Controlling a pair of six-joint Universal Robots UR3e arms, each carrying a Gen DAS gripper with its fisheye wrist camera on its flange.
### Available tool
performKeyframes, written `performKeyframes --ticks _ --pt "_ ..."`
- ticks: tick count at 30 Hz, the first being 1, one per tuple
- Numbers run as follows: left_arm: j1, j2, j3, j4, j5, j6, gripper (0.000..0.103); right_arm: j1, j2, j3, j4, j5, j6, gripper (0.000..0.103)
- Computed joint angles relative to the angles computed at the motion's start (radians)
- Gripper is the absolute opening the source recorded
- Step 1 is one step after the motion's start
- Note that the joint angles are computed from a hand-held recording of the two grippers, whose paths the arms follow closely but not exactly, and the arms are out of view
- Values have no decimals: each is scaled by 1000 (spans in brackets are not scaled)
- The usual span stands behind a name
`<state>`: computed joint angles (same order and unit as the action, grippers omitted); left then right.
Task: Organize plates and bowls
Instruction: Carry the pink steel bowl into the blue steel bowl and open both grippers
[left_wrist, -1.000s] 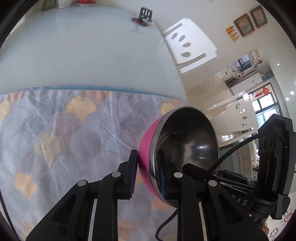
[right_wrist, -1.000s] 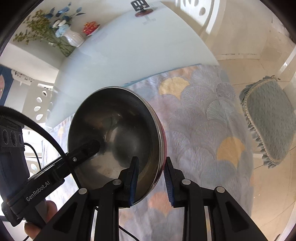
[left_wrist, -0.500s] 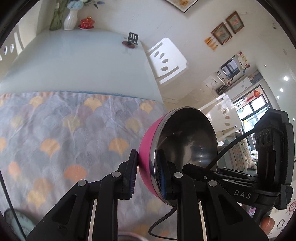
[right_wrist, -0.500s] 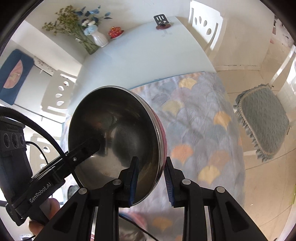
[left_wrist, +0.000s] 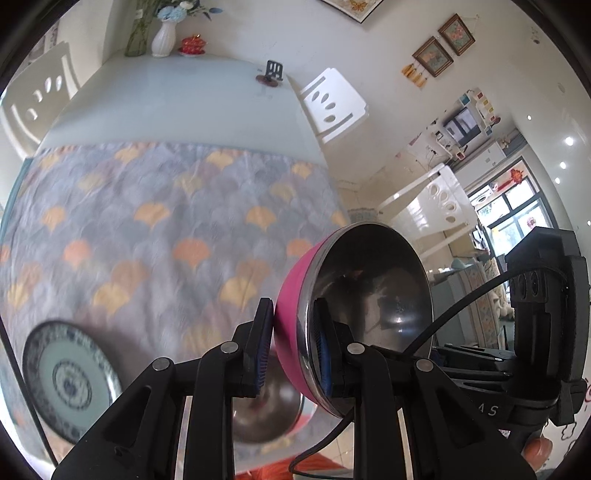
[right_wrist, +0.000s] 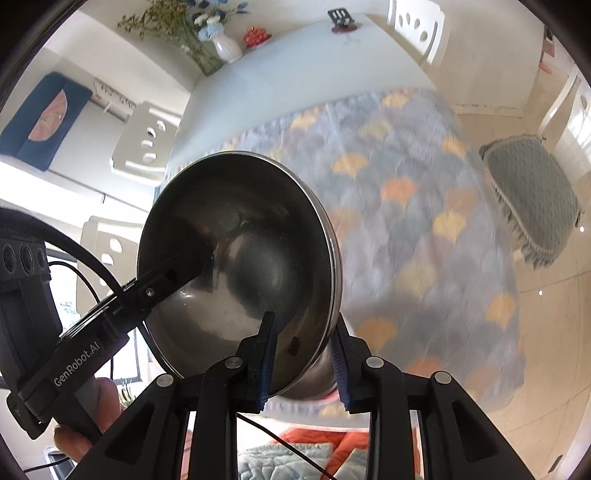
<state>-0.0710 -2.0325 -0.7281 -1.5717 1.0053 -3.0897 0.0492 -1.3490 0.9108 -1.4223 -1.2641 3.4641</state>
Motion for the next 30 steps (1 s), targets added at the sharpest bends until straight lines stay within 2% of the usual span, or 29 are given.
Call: performKeyframes --ticks 5,13,22,30 --pt "25 135 -260 59 6 38 18 37 -76 177 -65 0 41 28" --pt "17 230 -511 170 76 67 18 66 -140 436 -214 22 105 28" --pt "-13 233 -638 272 146 93 18 104 -137 564 -321 -2 165 28" --pt "-40 211 -641 300 199 114 18 112 -134 604 -354 -10 179 28"
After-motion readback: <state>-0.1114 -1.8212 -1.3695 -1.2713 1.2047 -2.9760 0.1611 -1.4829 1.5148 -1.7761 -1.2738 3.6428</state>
